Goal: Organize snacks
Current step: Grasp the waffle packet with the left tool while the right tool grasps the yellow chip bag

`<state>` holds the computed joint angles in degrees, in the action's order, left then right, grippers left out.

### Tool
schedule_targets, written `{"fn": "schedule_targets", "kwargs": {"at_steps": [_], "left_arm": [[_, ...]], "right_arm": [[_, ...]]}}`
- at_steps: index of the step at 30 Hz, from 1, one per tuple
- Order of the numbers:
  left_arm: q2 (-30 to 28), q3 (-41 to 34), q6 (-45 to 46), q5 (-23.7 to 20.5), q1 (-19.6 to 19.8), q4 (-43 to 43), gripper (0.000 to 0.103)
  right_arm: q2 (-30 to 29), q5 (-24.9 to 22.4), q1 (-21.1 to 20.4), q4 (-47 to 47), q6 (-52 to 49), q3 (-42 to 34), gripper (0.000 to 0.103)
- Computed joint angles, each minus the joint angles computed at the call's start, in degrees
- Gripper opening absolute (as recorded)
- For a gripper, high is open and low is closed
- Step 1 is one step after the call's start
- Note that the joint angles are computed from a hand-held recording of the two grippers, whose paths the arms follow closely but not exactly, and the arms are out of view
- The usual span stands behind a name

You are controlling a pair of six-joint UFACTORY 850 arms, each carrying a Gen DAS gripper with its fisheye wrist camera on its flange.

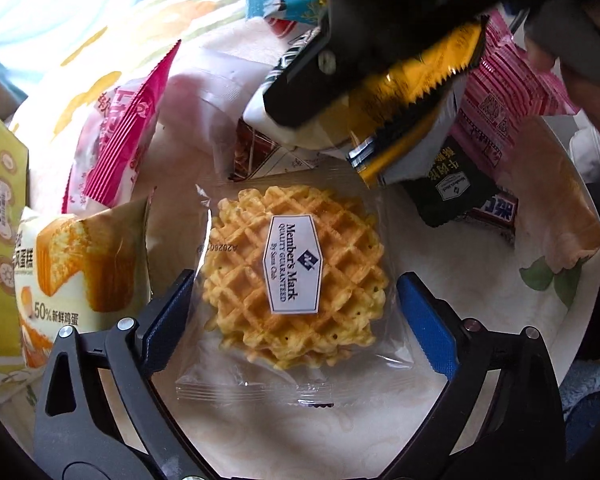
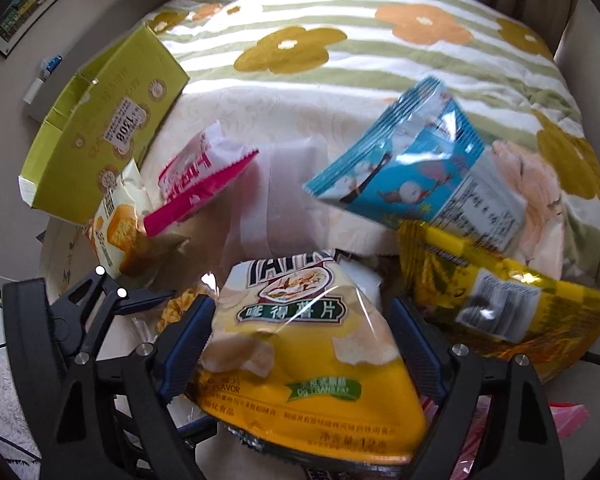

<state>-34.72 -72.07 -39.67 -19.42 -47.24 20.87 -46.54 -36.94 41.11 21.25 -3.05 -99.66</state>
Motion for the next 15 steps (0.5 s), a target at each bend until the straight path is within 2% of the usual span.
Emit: {"fn": "schedule_targets", "kwargs": {"at_steps": [9, 15], "left_arm": [[-1.00, -0.95, -1.13, -1.29, -0.18, 3.06, 0.098], [-1.92, -2.07, 3.47, -0.87, -0.30, -1.74, 0.097]], "right_arm": [[-1.56, -3.80, 0.04, -0.79, 0.52, -2.19, 0.086], [-1.37, -3.82, -0.58, 3.54, -1.74, -1.01, 0.086]]}}
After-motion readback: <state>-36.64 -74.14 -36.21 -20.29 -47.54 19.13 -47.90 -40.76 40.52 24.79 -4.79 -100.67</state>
